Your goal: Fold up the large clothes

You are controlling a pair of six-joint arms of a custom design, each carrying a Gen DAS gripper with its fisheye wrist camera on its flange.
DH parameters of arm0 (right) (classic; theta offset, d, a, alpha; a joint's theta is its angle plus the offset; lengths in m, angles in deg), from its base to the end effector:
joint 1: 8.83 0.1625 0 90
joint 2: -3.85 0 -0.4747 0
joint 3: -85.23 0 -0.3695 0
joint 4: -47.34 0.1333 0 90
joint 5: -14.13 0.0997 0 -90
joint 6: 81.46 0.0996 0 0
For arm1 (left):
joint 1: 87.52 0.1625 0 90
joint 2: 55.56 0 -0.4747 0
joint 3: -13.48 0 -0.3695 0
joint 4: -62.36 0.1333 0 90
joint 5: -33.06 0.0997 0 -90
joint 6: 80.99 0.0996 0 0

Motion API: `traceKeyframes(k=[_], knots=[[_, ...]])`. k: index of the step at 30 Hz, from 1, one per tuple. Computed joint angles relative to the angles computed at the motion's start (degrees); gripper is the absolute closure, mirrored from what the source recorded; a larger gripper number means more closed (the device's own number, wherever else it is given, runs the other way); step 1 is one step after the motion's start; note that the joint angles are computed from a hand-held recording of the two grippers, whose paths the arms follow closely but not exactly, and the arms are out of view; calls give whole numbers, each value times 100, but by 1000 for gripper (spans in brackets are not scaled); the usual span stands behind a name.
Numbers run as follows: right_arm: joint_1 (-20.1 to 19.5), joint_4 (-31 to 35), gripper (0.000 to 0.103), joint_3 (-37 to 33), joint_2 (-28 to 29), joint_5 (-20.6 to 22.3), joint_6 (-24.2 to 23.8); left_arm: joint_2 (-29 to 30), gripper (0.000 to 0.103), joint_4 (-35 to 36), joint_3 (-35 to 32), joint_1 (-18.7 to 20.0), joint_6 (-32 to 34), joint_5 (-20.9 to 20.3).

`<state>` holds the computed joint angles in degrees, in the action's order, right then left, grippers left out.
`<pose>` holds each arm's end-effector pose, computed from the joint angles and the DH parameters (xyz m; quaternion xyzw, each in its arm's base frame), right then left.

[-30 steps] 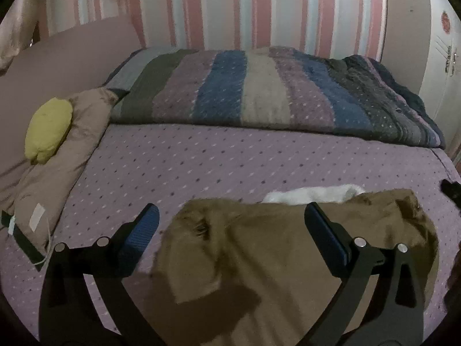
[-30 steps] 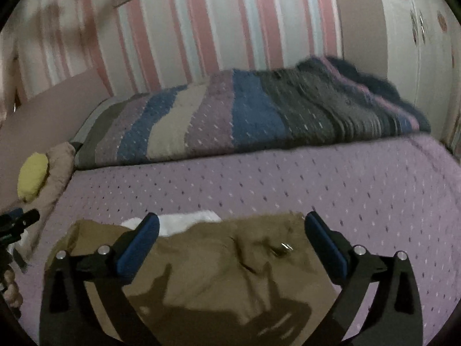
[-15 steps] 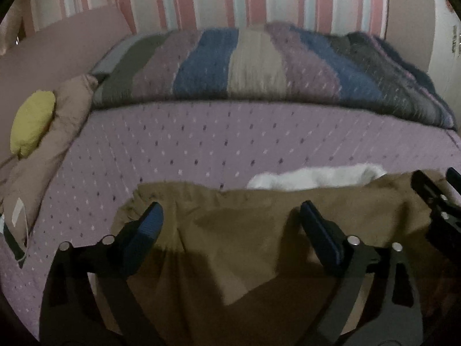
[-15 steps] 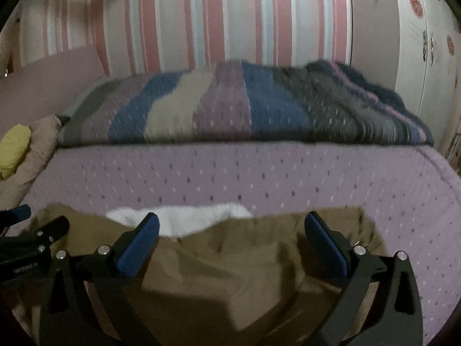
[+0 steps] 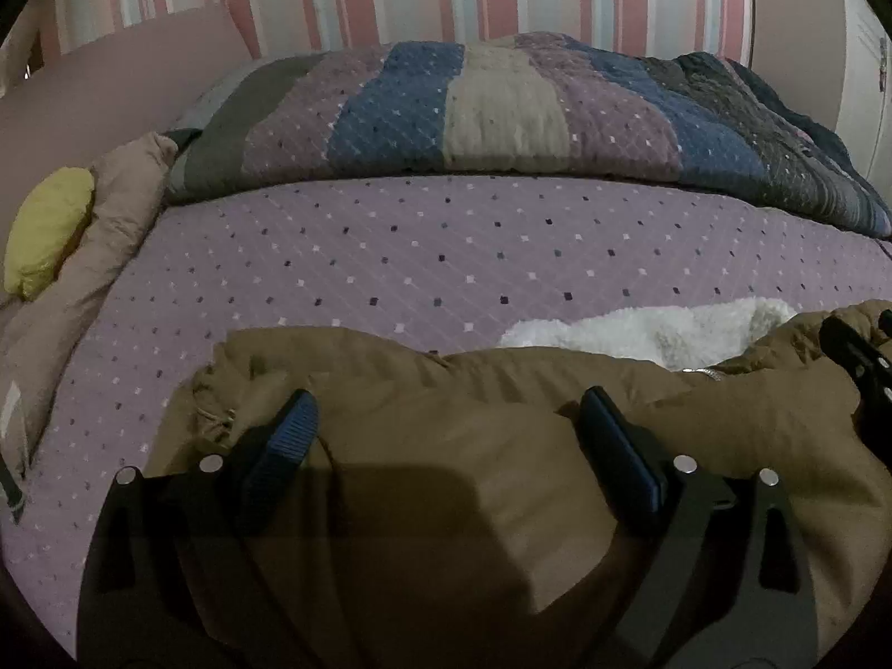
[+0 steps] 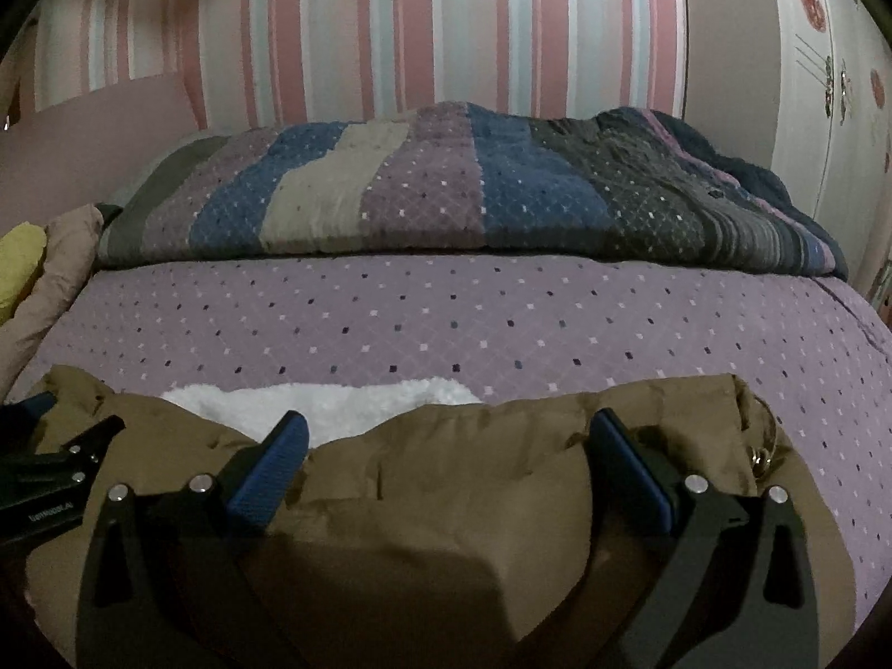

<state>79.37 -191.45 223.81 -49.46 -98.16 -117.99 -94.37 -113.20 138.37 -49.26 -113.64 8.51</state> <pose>0.0816 -0.4438 0.2231 0.1519 -0.8266 0.4339 0.3248 -0.2496 -0.4820 0.0491 0.1419 0.8292 -0.3603 0.4031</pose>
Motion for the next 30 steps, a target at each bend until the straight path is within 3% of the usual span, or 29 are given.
traceKeyframes(k=[15, 26, 30], knots=[[-422, -90, 2, -54, 206, 644, 48, 576, 3, -1954, 13, 227, 1202, -65], [-583, -315, 2, 22, 298, 994, 75, 857, 3, -3349, 71, 397, 1967, -405], [-575, -198, 2, 1, 259, 937, 78, 800, 3, -3081, 38, 459, 1839, -480]])
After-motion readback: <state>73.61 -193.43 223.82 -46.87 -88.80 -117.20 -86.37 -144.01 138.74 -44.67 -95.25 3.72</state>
